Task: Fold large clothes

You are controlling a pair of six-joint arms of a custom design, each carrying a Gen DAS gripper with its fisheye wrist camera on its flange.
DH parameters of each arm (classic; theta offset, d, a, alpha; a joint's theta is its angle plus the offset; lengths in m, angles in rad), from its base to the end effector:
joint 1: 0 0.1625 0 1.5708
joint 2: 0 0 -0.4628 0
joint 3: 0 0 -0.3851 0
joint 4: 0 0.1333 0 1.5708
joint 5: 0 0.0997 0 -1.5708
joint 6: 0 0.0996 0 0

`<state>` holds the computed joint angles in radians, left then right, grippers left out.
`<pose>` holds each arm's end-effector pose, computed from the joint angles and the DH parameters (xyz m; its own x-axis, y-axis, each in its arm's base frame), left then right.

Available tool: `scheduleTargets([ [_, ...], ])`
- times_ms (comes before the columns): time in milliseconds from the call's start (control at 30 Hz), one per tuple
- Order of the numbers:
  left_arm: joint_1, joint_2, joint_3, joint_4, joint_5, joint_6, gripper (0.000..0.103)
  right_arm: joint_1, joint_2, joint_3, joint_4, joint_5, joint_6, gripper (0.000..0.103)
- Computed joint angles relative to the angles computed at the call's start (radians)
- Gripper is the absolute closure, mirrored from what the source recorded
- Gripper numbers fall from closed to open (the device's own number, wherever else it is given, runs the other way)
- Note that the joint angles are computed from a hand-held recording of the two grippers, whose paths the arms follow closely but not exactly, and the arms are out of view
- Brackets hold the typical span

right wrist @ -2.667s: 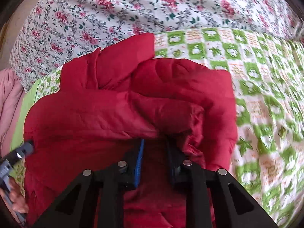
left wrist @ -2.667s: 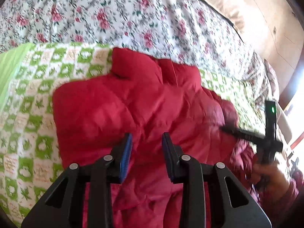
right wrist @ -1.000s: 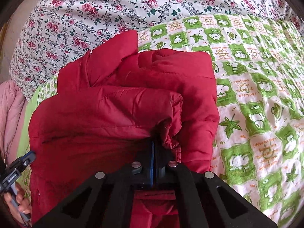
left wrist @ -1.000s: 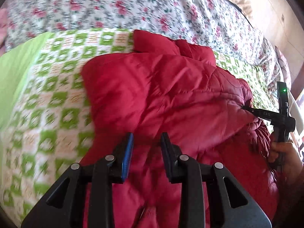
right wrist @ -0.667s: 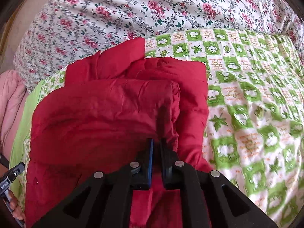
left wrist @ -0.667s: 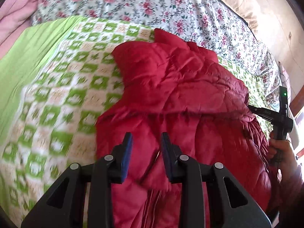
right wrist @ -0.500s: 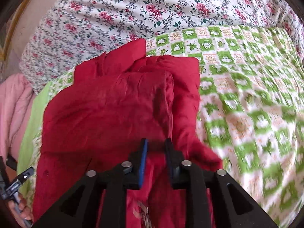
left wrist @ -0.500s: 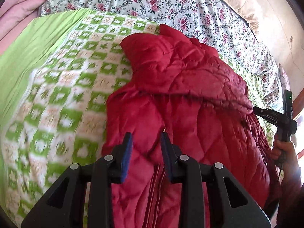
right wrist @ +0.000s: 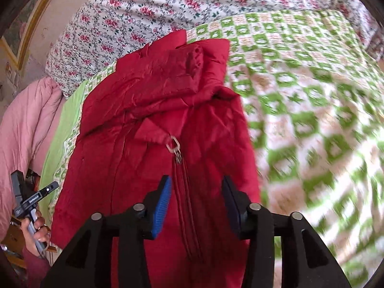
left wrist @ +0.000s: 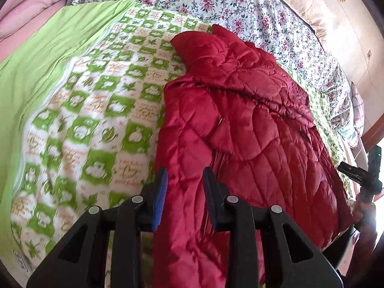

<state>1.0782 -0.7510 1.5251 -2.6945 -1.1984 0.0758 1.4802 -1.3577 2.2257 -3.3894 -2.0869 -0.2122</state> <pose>-0.2002 -0.7314 0.1561 -0.8435 0.3924 -0.3668 0.5096 0.8004 -0.3157 0.0408 -0.4809 0.3518 -0.8223 0.3460 0.4518 -0.1234 0.6666 -0.7351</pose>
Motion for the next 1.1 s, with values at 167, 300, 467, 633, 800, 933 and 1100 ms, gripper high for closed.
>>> scheduleTargets([
  [167, -0.003, -0.028, 0.047, 0.029, 0.007, 0.003, 0.075, 0.018, -0.054, 0.066, 0.006, -0.051, 0.014, 0.037],
  [300, -0.012, -0.055, 0.095, 0.018, 0.025, 0.015, 0.066, 0.016, -0.077, 0.108, 0.049, -0.069, 0.051, 0.035],
  [467, -0.015, -0.081, 0.137, 0.026, 0.026, 0.01, 0.058, -0.01, -0.09, 0.155, 0.102, -0.013, 0.08, 0.035],
  [633, -0.017, -0.094, 0.162, 0.072, 0.034, 0.006, 0.058, -0.01, -0.097, 0.188, 0.104, -0.016, 0.049, 0.053],
  [800, -0.01, -0.101, 0.174, 0.114, 0.01, -0.001, 0.058, -0.009, -0.133, 0.199, 0.148, -0.007, 0.026, 0.074],
  [933, -0.004, -0.095, 0.169, 0.135, -0.011, 0.015, 0.058, -0.001, -0.107, 0.19, 0.141, -0.01, 0.017, 0.067],
  [1100, 0.01, -0.081, 0.158, 0.16, -0.041, 0.019, 0.058, -0.018, -0.089, 0.198, 0.118, 0.009, 0.007, 0.054],
])
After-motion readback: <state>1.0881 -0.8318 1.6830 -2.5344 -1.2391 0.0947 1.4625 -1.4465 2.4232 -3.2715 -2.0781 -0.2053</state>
